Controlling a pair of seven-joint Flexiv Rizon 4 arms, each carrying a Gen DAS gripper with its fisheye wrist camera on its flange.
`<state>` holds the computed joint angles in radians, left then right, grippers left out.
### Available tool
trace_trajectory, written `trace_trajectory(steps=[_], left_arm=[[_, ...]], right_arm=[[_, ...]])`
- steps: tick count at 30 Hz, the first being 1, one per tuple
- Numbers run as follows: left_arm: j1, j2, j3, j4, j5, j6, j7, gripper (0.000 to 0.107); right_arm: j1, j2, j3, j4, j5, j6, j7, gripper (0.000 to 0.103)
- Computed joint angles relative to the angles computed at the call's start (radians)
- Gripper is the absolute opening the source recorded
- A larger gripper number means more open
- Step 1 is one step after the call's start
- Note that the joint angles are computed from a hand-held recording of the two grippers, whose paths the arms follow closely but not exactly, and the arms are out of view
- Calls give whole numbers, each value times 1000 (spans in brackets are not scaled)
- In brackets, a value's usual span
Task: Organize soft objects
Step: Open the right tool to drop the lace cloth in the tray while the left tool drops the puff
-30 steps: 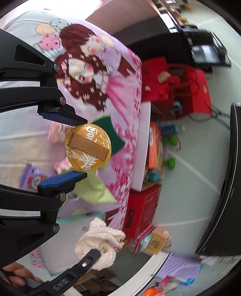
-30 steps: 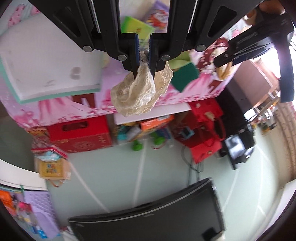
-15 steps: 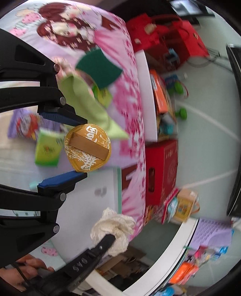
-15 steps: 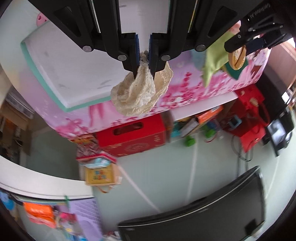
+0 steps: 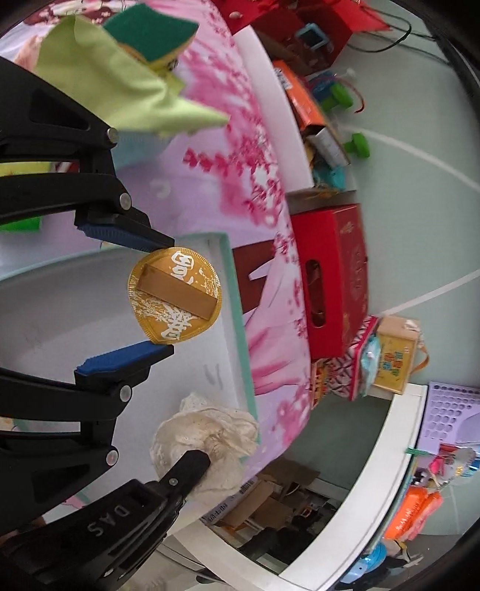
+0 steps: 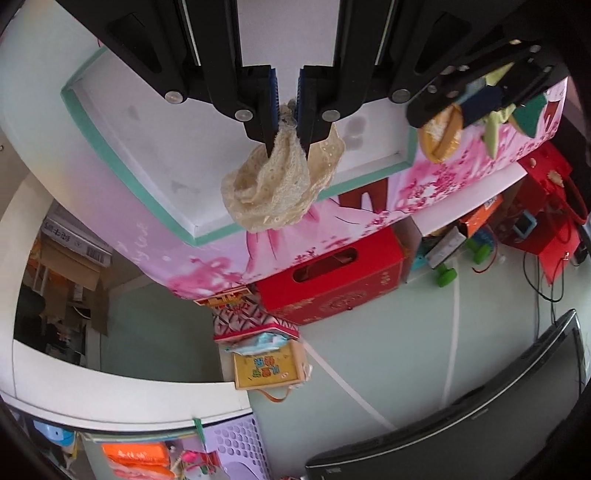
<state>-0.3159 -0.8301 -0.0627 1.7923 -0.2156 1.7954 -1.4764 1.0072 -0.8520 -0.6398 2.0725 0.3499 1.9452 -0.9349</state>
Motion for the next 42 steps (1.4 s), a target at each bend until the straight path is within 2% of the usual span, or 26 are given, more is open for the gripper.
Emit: trace_trajectory(steps=[7,10,13,14,16,18,19,21,22,24,26,30,34,42], left_arm=[[-16,-45,2,-50,0,-13,5,52],[15,-45,-34,-40,12,0,6,52],[8,-44,-23,-38,7,6,1,53],[4,-41,-15,-36,4,4,-1,54],[13,-35,-23,-27,4,7,-5,69],[28,-29,-36,-17,5,13,-12,75],[43,-26,-53,-11,10,18,-14,75],[59,-21,-70,-4,16,20,-17,76],[54,-17,-63,-2,15,18,-19,80],[22,-13,-24,-2,1,21,-28,85],[15,-8,-11,4,-5,27,-33,90],[32,1,-17,23,-13,48,-55,94],[-39,3,78,23,-68,28,-75,97],[-118,-5,185,25,-117,-1,-108,97]], right_arm=[[7,-26,-29,-4,-19,-43,42,9],[17,-31,-44,-1,-37,-59,53,12],[35,-37,-63,10,-46,-54,60,12],[37,-35,-65,13,-48,-56,61,12],[37,-30,-66,16,-55,-61,65,12],[38,-24,-69,19,-64,-72,68,12],[39,-24,-72,21,-67,-76,71,14],[31,-15,-64,24,-78,-80,74,26],[30,-13,-64,26,-82,-82,76,31],[49,-19,-86,32,-83,-96,85,51],[45,-13,-83,39,-87,-88,95,58],[34,-5,-73,42,-93,-90,101,59],[27,0,-67,44,-109,-100,108,65],[15,7,-55,43,-143,-130,128,72]])
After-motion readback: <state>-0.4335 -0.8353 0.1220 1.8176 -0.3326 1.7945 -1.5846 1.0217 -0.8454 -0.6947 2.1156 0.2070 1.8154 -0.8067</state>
